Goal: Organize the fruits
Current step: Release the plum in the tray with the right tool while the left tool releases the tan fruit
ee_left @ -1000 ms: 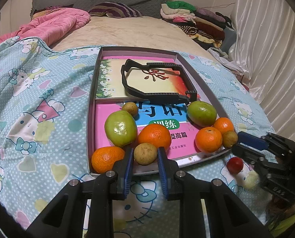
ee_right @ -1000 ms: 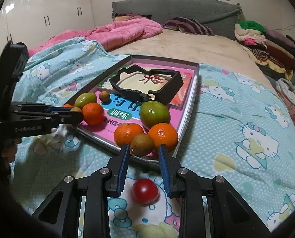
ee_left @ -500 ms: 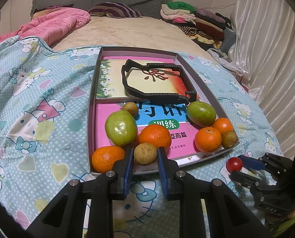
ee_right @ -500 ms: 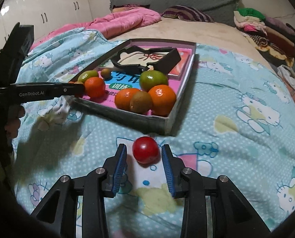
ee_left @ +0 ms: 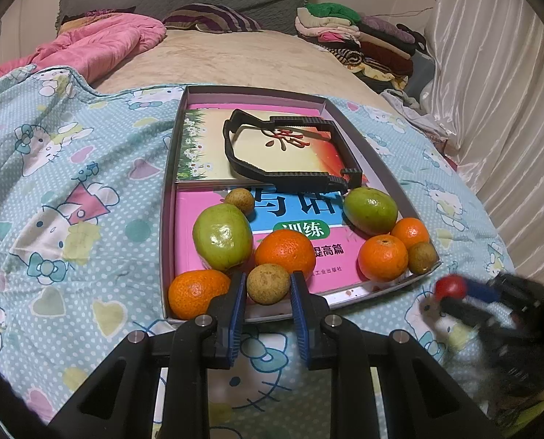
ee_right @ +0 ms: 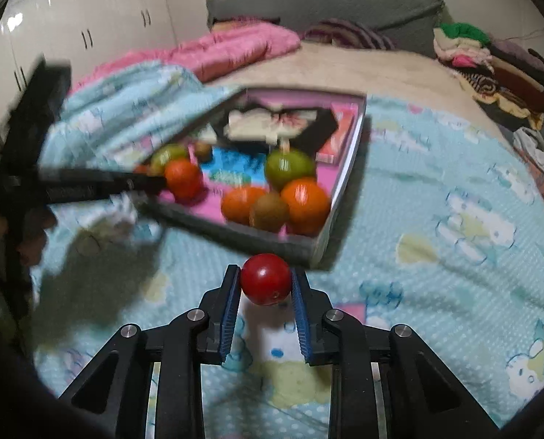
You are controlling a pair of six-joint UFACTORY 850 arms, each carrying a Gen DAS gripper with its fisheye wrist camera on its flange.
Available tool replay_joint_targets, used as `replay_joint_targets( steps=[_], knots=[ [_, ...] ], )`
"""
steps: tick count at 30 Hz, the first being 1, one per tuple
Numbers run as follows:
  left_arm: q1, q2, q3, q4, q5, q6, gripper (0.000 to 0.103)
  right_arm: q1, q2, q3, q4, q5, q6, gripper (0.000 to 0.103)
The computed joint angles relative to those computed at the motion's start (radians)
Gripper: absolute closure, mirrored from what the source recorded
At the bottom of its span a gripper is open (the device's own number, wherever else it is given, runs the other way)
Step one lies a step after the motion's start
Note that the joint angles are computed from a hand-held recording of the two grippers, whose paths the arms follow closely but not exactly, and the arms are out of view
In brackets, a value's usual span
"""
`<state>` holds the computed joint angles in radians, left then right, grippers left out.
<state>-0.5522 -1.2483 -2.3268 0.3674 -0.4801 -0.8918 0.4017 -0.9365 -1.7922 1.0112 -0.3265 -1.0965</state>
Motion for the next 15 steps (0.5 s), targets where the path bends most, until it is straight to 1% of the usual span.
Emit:
replay_joint_targets(
  steps=[2, 3, 6, 10, 15],
  knots=[
    [0.000, -0.003, -0.006, -0.006, -0.004, 0.007, 0.078, -0.001, 0.006, -0.005, 0.043, 0.016, -0.042, 0.075],
    [-0.001, -0.006, -0.012, -0.007, -0.007, 0.009, 0.078, -0.001, 0.001, -0.020, 0.032, 0.029, -0.033, 0.075],
    [-0.002, -0.019, -0.035, -0.015, -0.019, 0.020, 0.078, 0.005, -0.032, -0.083, -0.154, 0.037, 0.139, 0.075],
    [-0.003, -0.030, -0.055, -0.021, -0.025, 0.030, 0.078, 0.011, -0.066, -0.136, -0.294, 0.022, 0.262, 0.075],
    [-0.002, -0.043, -0.075, -0.032, -0.029, 0.040, 0.078, 0.013, -0.090, -0.169, -0.323, 0.014, 0.279, 0.075]
  ],
)
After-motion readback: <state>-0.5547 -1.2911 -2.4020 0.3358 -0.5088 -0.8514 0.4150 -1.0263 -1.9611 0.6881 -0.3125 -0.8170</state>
